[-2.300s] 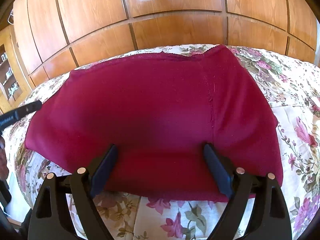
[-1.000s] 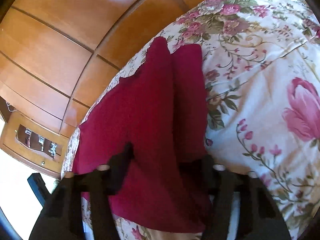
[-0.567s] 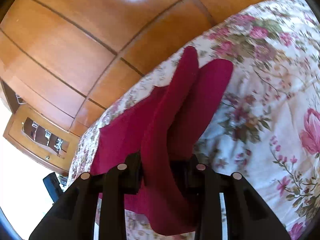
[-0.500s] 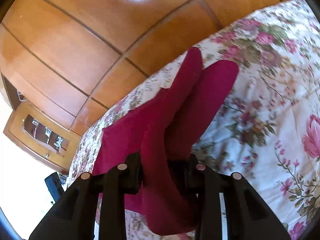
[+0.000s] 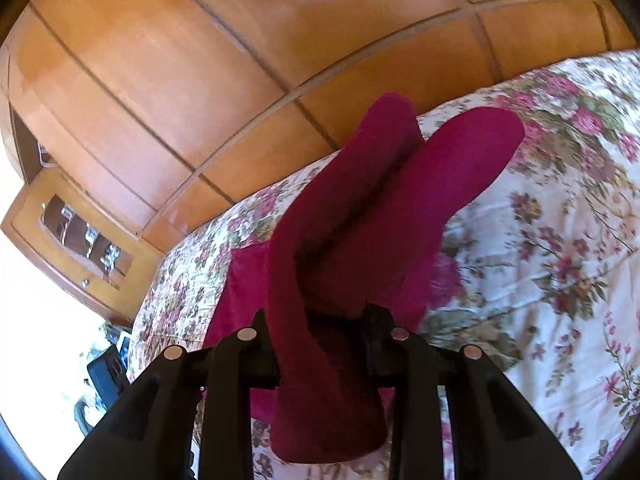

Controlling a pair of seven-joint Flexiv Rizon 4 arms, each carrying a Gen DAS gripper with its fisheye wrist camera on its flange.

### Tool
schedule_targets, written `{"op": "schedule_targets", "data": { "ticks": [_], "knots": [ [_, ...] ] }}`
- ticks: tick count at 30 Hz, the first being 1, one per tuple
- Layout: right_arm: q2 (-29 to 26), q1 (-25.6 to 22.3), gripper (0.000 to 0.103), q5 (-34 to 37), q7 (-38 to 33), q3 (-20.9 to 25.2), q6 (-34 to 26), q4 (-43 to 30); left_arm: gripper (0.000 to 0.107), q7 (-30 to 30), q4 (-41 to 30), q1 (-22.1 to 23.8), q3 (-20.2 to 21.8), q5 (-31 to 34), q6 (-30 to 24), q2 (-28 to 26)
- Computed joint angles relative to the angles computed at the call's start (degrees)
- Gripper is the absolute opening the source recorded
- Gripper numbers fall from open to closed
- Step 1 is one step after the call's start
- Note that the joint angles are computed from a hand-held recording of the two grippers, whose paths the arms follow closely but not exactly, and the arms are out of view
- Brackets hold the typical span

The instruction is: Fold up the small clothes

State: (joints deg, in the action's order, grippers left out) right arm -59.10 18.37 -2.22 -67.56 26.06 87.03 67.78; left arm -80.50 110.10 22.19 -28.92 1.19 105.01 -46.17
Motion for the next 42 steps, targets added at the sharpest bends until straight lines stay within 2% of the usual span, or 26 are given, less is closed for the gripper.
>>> {"op": "schedule_targets", "data": {
  "ticks": [2, 7, 14, 17, 20, 23, 25, 27, 30, 32, 36, 39, 42],
  "knots": [
    [-0.6, 1.2, 0.027, -0.7, 0.1, -0.6, -1.4, -1.8, 0.043, -0.1, 0.5, 1.9, -1.7, 0.4, -0.1, -0.3],
    [-3.2, 5.4, 0.027, -1.8, -1.4, -1.9, -6.1, -8.6, 0.043, -0.7, 3.2, 13.9, -13.1, 2.6, -1.1, -3.9],
    [-10.7, 10.5, 0.027, -0.6, -9.8, 2.6, -15.6, -23.4, 0.043, -1.1, 5.4, 26.9, -24.6, 4.2, -3.1, -10.6],
    [-14.6, 13.8, 0.027, -0.3, -11.9, 2.6, -21.5, -30.9, 0.043, -0.6, 5.4, 30.6, -28.6, 4.1, -4.9, -13.8],
    [-17.7, 16.7, 0.027, -0.3, -12.6, 0.4, -26.3, -36.7, 0.043, 0.1, 5.3, 33.1, -31.9, 3.3, -7.1, -16.6],
    [-18.7, 18.3, 0.029, 0.1, -13.7, -2.5, -27.3, -38.5, 0.043, 1.6, 4.6, 34.0, -34.0, 1.9, -9.6, -18.6],
    [-18.3, 18.4, 0.039, 1.5, -16.6, -2.9, -26.4, -38.1, 0.043, 2.8, 3.8, 34.2, -35.1, 0.7, -11.7, -19.5],
    [-17.4, 17.7, 0.056, 4.4, -21.2, -1.0, -25.2, -36.6, 0.043, 3.6, 3.4, 34.0, -35.9, -0.8, -12.7, -19.8],
    [-14.8, 16.0, 0.067, 8.8, -28.4, 2.6, -22.4, -31.7, 0.043, 5.1, 2.7, 33.8, -37.4, -2.3, -13.8, -20.0],
    [-12.1, 13.9, 0.067, 13.0, -33.0, 4.6, -20.5, -26.9, 0.054, 5.5, 2.2, 33.5, -37.7, -3.5, -14.2, -19.7],
    [-6.6, 10.8, 0.068, 18.8, -36.5, 4.8, -13.7, -15.9, 0.054, 6.4, 0.8, 33.0, -37.5, -5.5, -16.0, -18.4],
    [-3.3, 9.0, 0.068, 20.4, -34.7, 3.1, -8.2, -8.3, 0.054, 6.9, -1.4, 30.2, -34.2, -8.6, -20.1, -14.9],
    [-1.2, 9.2, 0.068, 19.2, -30.5, -0.1, -4.2, -3.5, 0.054, 8.1, -3.6, 27.7, -31.8, -11.6, -24.6, -13.4]
  ]
}}
